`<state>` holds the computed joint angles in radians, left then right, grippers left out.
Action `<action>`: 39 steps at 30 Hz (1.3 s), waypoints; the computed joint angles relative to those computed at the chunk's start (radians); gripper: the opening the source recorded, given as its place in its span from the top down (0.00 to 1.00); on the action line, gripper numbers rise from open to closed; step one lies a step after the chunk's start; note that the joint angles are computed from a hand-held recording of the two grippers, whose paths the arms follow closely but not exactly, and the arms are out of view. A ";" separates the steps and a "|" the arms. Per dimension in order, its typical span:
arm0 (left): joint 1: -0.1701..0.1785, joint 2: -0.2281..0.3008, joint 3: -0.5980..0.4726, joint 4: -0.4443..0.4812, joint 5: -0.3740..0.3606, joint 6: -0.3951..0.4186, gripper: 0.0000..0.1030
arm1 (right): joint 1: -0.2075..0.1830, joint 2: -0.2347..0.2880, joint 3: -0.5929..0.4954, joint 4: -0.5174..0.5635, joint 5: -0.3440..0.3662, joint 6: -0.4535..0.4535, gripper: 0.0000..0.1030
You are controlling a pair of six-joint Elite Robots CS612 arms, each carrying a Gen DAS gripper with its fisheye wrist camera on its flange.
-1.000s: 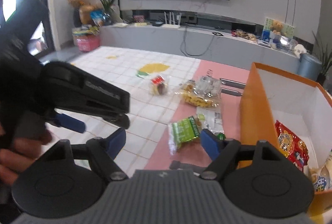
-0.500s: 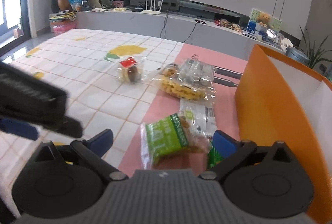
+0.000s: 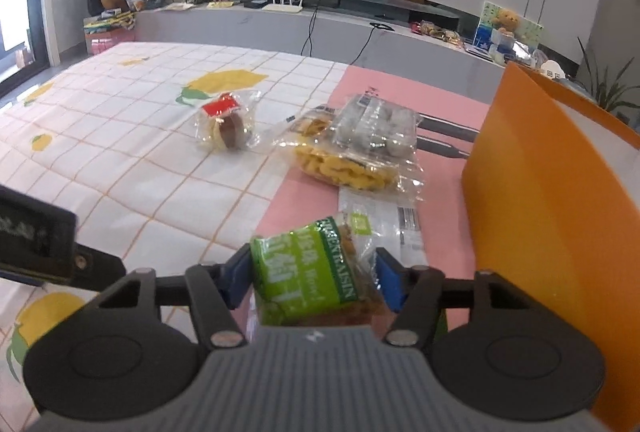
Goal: Organize snacks
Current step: 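Grasp the red-capped wrapped cake with the left gripper while the right lifts the raisin bag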
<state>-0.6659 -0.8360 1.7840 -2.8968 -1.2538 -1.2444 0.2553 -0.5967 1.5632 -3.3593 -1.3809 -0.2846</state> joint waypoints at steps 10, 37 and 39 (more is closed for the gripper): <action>0.023 0.010 -0.050 -0.012 0.044 0.242 0.10 | -0.020 -0.007 0.002 0.019 0.096 0.051 0.45; 0.068 0.154 -0.256 0.017 0.142 0.714 0.44 | -0.040 -0.002 -0.008 0.058 0.177 0.137 0.44; 0.068 0.152 -0.247 -0.001 0.146 0.688 0.50 | -0.038 -0.005 -0.006 0.065 0.174 0.136 0.44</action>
